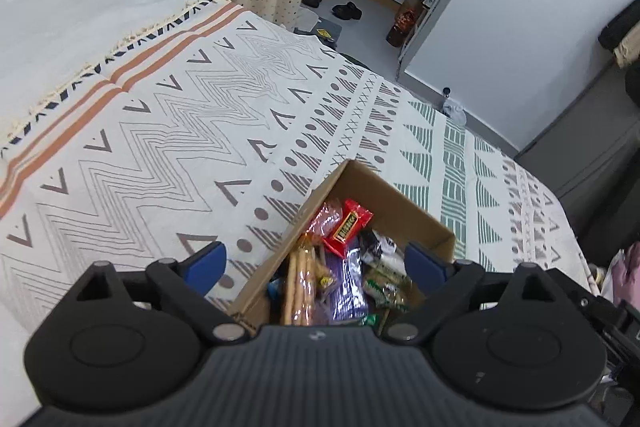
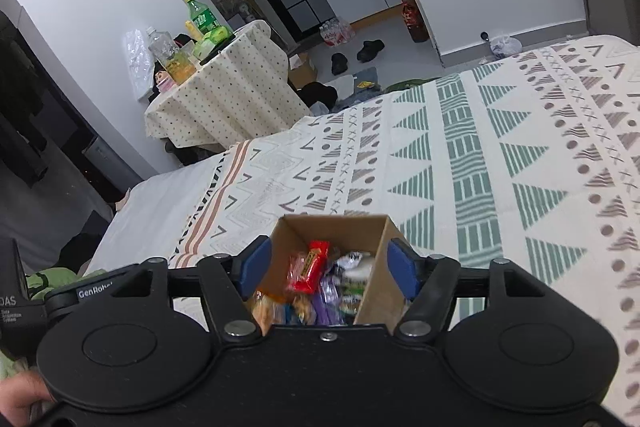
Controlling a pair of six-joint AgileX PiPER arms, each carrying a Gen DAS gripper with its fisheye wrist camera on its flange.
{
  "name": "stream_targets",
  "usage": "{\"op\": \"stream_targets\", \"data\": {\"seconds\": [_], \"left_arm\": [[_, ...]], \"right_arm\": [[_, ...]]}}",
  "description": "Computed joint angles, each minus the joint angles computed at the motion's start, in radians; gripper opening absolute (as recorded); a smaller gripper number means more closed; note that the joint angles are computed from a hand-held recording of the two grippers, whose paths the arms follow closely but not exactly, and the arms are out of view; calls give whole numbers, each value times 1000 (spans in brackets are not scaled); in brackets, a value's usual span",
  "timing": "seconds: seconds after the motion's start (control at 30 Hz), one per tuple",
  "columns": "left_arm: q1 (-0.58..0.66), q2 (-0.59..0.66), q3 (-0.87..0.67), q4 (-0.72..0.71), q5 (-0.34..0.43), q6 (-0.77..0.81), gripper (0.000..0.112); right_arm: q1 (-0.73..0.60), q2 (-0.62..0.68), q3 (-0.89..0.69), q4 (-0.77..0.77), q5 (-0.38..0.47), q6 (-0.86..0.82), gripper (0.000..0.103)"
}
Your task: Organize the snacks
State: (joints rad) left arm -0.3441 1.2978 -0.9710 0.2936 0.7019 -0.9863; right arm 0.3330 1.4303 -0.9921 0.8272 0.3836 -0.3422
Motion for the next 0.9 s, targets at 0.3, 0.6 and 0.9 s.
{"op": "stream_targets", "data": {"seconds": [0.3, 0.6, 0.9], "left_arm": [[-103, -68, -16, 13, 70, 11, 103], [-240, -104, -62, 42, 164, 19, 103], [-319, -158, -97, 36, 260, 53, 103]], "right_arm": [[10, -162, 67, -290, 58, 295, 70], [8, -331, 116, -519, 139, 551, 82], [38, -500, 141, -756, 246, 794, 100]]}}
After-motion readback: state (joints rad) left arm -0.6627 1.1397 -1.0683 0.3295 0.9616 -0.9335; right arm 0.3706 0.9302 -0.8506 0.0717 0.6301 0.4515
